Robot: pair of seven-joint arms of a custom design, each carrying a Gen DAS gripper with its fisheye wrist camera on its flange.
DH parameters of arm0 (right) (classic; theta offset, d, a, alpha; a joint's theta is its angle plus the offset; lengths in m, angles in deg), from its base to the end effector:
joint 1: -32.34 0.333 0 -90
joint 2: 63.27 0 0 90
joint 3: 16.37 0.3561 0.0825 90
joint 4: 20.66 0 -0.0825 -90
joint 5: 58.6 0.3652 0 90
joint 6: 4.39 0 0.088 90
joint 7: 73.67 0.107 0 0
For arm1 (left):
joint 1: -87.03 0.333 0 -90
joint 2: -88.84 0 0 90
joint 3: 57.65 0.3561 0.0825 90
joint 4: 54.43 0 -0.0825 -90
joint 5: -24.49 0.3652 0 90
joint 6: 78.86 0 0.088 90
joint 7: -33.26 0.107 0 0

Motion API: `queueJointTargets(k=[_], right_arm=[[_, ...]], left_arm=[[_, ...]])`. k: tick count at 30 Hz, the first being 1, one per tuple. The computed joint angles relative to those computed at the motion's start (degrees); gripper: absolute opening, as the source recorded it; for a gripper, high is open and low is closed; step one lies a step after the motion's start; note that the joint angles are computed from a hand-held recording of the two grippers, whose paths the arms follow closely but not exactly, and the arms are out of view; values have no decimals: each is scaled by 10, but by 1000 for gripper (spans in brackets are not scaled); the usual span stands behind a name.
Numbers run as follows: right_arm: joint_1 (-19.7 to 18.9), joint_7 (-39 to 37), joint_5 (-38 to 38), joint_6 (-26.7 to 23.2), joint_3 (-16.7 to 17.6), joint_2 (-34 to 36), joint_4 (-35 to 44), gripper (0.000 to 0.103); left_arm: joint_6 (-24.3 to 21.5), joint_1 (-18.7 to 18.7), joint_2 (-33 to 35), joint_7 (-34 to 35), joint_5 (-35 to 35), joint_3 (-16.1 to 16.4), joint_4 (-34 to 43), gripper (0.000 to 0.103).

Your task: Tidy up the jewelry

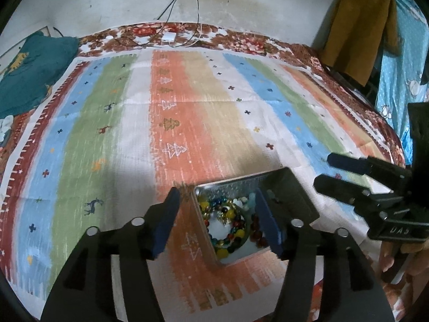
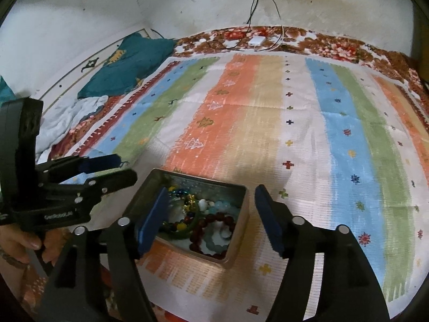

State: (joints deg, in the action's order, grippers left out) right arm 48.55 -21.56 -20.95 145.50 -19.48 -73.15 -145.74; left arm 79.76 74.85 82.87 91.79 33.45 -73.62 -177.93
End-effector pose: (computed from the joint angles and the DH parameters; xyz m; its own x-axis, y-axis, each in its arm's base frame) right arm 0.5071 0.1021 0.5747 0.4615 -0.8653 -0.1957 -0.7143 -0.2316 -0.6604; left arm 0.4740 -0.2681 0.5744 -0.1434 -0.9708 0.1924 -0.7746 -0.0109 -0.6323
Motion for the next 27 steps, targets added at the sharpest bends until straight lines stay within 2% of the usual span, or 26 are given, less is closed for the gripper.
queueJointTargets(k=[3,5,10,14,20,27], right_arm=[[0,-1,-5,13,1,-4,-6,75],[2,-2,-7,22,1,-9,-13,80],[11,-10,3,32,-9,-23,-28,92],[17,-20,9,30,-17,-33,-37,96],[27,-39,18,38,-27,-53,-58,98],[48,-56,37,61,-42,-81,-87,99]], left_arm=[[-5,2,-7,-10,11,-3,-7,68],[-7,4,-10,-17,17,-5,-11,77],[-5,9,-18,-30,37,-12,-21,87],[0,11,-26,-36,50,-17,-29,97],[-3,13,-36,-43,61,-25,-40,97],[7,30,-58,-98,102,-46,-60,97]])
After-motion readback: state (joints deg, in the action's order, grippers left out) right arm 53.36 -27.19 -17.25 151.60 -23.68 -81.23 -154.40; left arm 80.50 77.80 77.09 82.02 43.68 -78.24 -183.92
